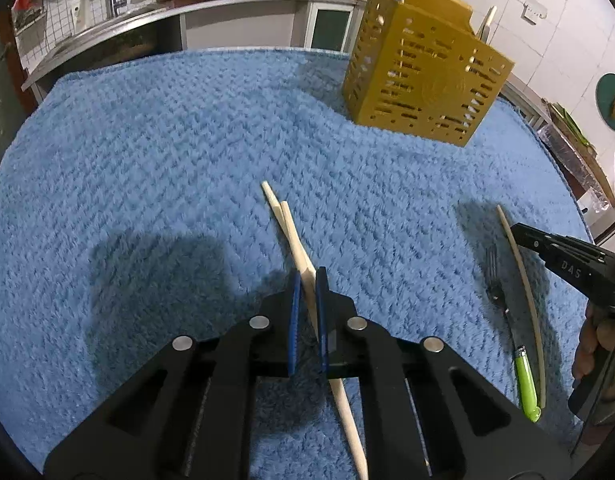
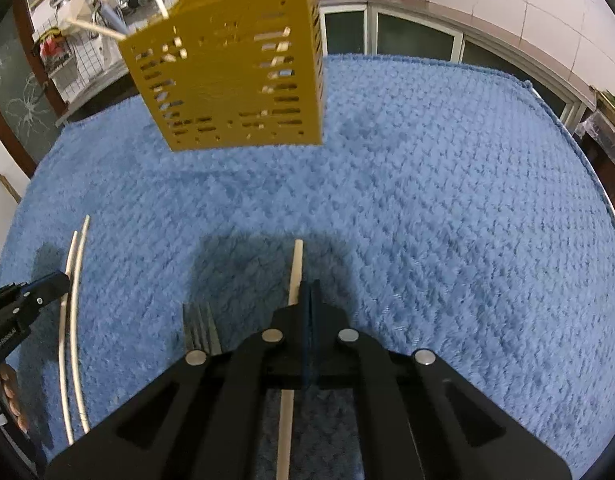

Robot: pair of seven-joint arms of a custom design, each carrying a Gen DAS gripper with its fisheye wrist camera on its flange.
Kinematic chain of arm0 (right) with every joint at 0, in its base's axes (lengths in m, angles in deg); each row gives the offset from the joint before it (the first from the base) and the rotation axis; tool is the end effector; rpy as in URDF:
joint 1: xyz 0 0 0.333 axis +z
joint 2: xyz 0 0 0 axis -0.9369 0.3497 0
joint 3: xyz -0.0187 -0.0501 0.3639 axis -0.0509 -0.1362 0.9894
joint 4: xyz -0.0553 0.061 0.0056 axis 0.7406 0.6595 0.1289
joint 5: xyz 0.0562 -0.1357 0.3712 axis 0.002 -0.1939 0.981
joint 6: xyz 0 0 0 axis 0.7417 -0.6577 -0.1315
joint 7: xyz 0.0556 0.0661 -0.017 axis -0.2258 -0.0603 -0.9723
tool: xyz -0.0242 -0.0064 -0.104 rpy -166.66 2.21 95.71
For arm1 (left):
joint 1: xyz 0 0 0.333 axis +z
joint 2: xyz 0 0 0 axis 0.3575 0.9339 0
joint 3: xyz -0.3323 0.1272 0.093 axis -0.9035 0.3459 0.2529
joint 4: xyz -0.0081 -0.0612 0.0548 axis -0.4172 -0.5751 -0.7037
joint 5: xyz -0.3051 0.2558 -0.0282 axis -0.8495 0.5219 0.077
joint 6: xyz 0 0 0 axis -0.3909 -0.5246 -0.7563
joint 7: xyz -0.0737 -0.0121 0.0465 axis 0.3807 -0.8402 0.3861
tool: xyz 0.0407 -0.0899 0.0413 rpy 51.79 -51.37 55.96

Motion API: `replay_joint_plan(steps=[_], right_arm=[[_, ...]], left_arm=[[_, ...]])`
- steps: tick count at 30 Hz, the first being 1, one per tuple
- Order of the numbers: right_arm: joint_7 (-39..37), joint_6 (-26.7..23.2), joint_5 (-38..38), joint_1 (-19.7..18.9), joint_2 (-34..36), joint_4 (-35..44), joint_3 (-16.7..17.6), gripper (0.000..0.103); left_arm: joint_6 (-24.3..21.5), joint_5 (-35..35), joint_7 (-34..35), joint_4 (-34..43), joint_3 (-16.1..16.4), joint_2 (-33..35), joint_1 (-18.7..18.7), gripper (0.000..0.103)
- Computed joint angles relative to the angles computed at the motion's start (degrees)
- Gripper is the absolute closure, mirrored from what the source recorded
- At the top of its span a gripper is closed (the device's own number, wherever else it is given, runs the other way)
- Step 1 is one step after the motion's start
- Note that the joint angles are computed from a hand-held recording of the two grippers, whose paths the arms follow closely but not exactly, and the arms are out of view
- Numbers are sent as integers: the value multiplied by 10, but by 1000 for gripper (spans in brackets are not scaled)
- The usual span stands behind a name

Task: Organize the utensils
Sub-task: 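Lift the held chopsticks off the towel with both grippers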

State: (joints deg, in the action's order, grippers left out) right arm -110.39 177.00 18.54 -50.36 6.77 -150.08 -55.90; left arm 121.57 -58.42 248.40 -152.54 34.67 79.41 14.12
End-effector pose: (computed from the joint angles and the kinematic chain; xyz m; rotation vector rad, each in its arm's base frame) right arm 0.3987 0.2325 0.3380 -1.3724 2.3022 -0.5653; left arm 0.5010 -0.1174 0.3533 -1.3981 2.5013 -0.8426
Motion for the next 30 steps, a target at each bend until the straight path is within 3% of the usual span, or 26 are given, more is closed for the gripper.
replay_joint_plan(steps=[4, 15, 22, 29, 30], right_arm=[[32, -9, -33, 0, -24, -6, 5, 103], [114, -58, -108, 2, -88, -20, 34, 103], [198, -79, -194, 7, -120, -35, 44, 103], [94, 30, -130, -8, -62, -20, 6, 99], [76, 22, -110, -7, -51, -16, 9, 99]], left_arm=[[-10, -29, 20, 0, 2, -18, 0, 97], [-24, -196, 173, -3, 18, -67, -21, 99], [-39, -293, 273, -9, 24, -87, -23, 99], [-41, -239, 216, -6, 24, -78, -19, 99], [-40, -233, 211, -5, 24, -74, -19, 99]])
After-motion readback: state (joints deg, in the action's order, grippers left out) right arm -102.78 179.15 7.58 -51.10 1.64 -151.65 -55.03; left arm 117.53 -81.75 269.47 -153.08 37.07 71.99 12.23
